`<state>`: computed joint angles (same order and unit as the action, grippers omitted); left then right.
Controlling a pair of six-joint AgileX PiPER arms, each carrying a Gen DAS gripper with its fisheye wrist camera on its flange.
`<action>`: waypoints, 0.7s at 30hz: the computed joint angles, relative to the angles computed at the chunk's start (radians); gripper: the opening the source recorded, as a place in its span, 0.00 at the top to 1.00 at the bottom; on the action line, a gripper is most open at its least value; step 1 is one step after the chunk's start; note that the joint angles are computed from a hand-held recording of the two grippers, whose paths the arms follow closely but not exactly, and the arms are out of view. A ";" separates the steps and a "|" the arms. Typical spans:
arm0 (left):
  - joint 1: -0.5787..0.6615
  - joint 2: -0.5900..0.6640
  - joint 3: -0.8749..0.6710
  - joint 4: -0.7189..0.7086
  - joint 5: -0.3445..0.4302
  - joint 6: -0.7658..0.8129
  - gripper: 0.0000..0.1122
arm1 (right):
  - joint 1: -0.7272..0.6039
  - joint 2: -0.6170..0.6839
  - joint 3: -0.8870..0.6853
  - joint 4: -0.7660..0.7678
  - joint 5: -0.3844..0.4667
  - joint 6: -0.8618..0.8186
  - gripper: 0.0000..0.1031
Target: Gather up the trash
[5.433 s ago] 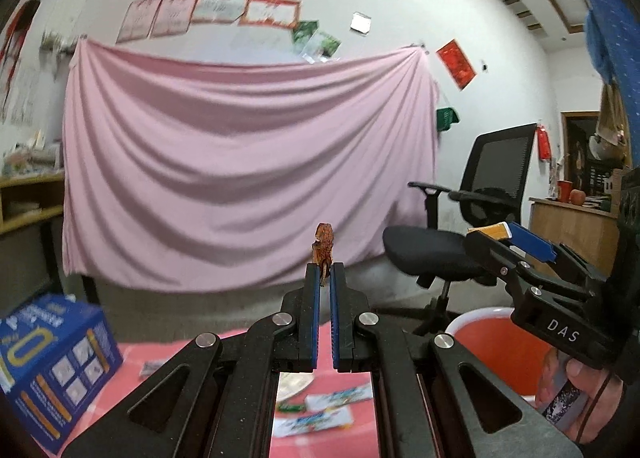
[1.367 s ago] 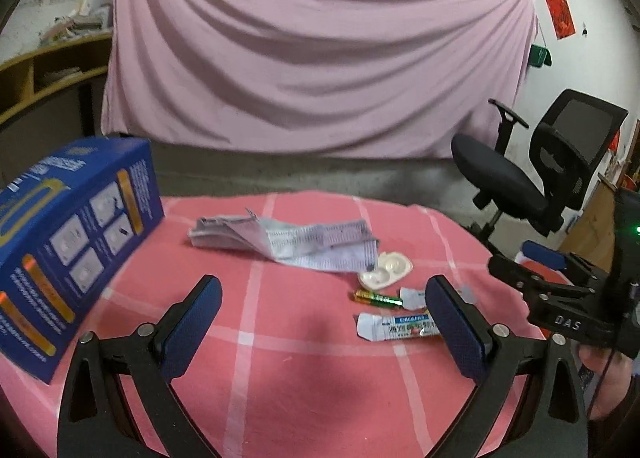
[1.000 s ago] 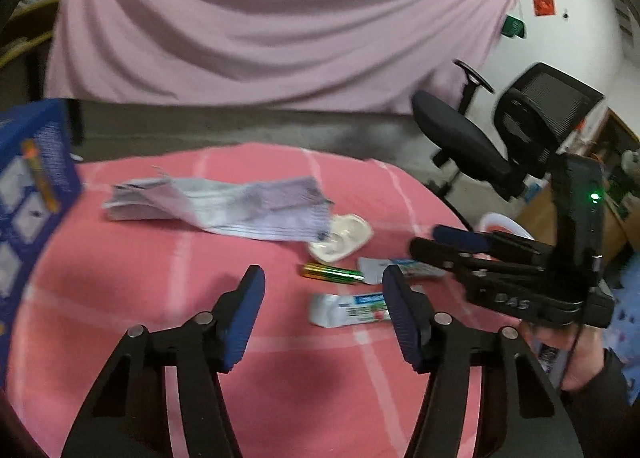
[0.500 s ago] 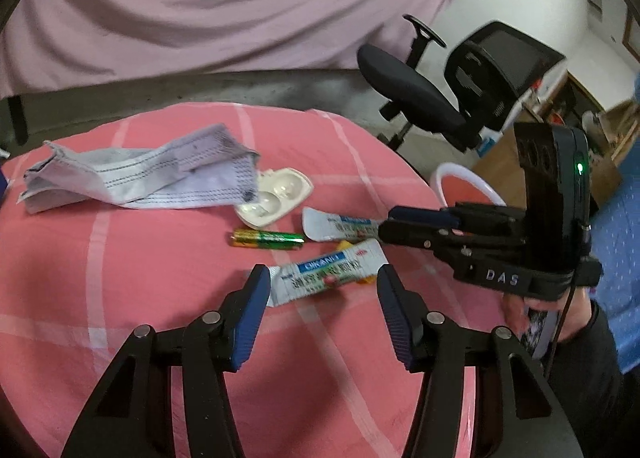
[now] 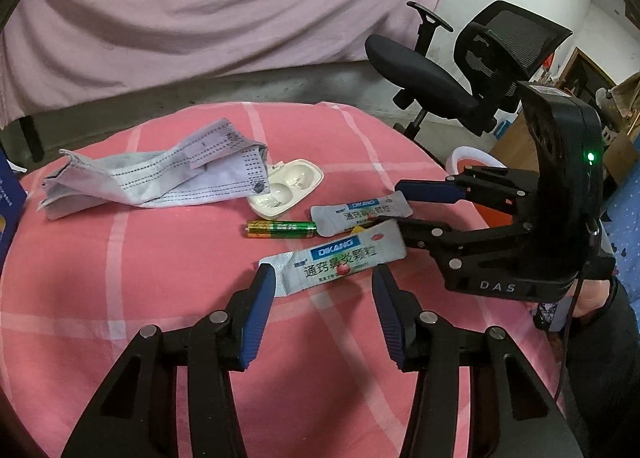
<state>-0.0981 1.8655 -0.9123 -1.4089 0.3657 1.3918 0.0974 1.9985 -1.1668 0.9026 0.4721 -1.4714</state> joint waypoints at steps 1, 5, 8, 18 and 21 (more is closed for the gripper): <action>0.002 0.002 0.000 -0.005 0.003 0.005 0.61 | 0.004 -0.003 0.006 0.009 -0.009 -0.018 0.58; -0.001 0.002 0.005 -0.017 -0.003 0.020 0.61 | 0.003 0.011 -0.012 -0.002 -0.001 -0.021 0.58; -0.005 0.005 -0.002 0.008 -0.014 0.002 0.61 | -0.003 0.018 -0.026 -0.011 0.021 -0.016 0.70; -0.061 0.018 -0.023 0.083 -0.108 -0.082 0.61 | -0.035 -0.005 0.016 0.046 -0.032 0.006 0.91; -0.086 0.036 -0.048 0.176 -0.147 -0.172 0.61 | -0.051 -0.008 0.015 0.052 -0.017 0.013 0.91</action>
<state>-0.1841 1.9014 -0.9607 -1.2333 0.2191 1.2202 0.0464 1.9909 -1.1518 0.9550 0.4552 -1.4582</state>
